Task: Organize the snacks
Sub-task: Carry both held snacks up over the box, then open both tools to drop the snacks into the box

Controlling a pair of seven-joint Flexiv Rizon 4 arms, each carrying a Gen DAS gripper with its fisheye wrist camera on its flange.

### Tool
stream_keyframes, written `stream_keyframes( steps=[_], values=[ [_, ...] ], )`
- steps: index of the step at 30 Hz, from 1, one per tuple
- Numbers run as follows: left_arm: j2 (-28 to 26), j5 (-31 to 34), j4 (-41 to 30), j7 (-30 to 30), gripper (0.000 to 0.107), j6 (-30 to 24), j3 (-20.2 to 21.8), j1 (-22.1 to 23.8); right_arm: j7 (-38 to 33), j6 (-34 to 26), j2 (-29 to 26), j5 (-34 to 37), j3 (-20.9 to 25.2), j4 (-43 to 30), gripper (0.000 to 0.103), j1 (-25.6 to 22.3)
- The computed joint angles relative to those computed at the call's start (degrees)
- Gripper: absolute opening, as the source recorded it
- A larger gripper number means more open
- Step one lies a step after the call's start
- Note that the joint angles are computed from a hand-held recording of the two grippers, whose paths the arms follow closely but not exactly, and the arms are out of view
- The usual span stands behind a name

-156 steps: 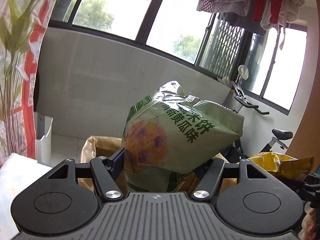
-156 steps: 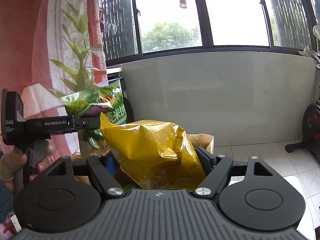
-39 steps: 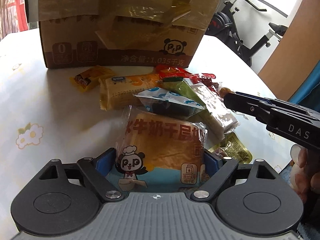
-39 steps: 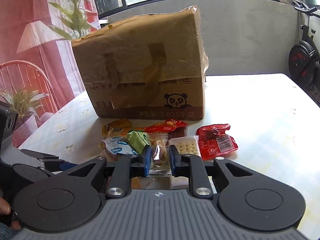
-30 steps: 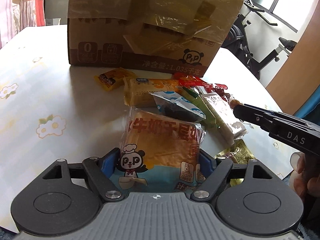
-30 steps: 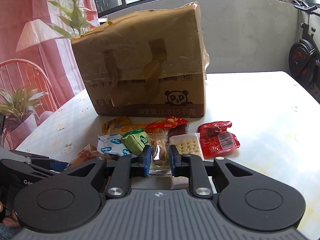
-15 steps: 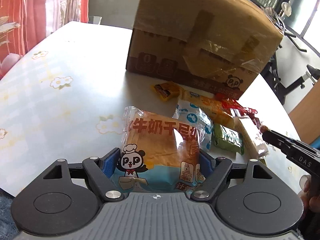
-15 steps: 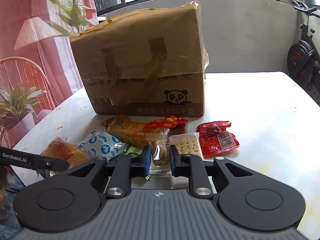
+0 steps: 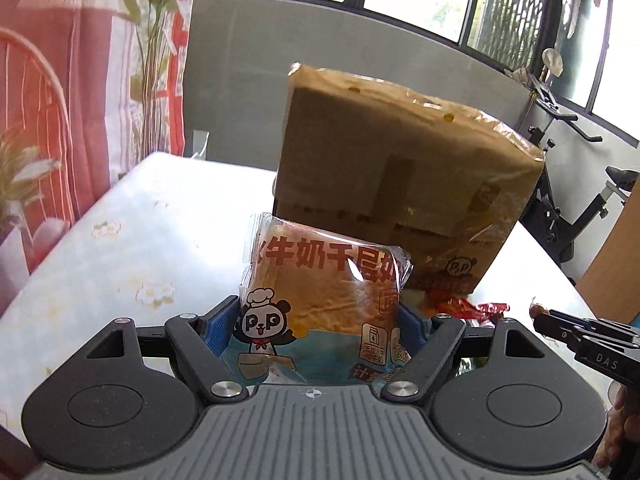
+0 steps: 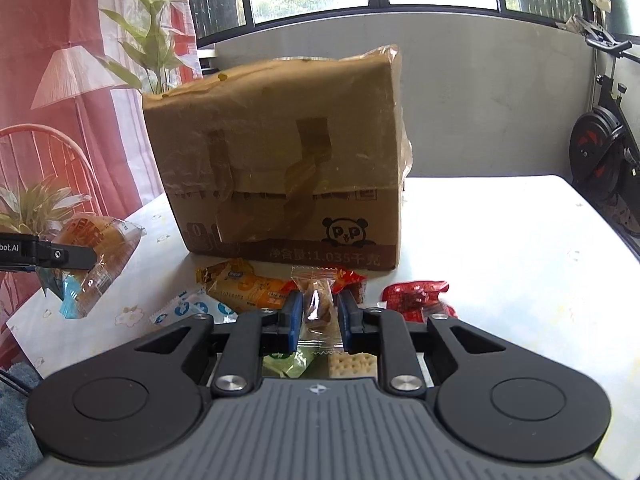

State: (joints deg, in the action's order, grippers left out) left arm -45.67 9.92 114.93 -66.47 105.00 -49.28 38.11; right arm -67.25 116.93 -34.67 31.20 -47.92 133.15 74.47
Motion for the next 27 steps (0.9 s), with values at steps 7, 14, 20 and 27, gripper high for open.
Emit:
stream_keyframes(
  steps=[7, 14, 20, 27],
  values=[
    [-1.8, 0.8, -5.7, 3.6, 0.082, -1.6, -6.7, 0.7, -4.0, 1.3, 2.5, -0.8, -3.6, -2.8, 0.021, -0.9],
    [-5.0, -3.9, -16.6, 9.9, 0.082, -7.7, -10.6, -5.4, -10.4, 1.3, 5.2, -1.0, -5.5, -8.0, 0.021, -3.4],
    [-6.8, -11.9, -32.0, 14.1, 0.082, -15.1, -2.4, -19.6, -14.3, 0.0, 5.8, -1.1, -3.6, -12.4, 0.021, -7.7],
    [-12.3, -18.5, -46.5, 18.5, 0.084, -21.2, 4.2, -31.2, -15.7, -1.6, 5.6, -2.5, -0.4, -15.9, 0.021, -12.7]
  ],
)
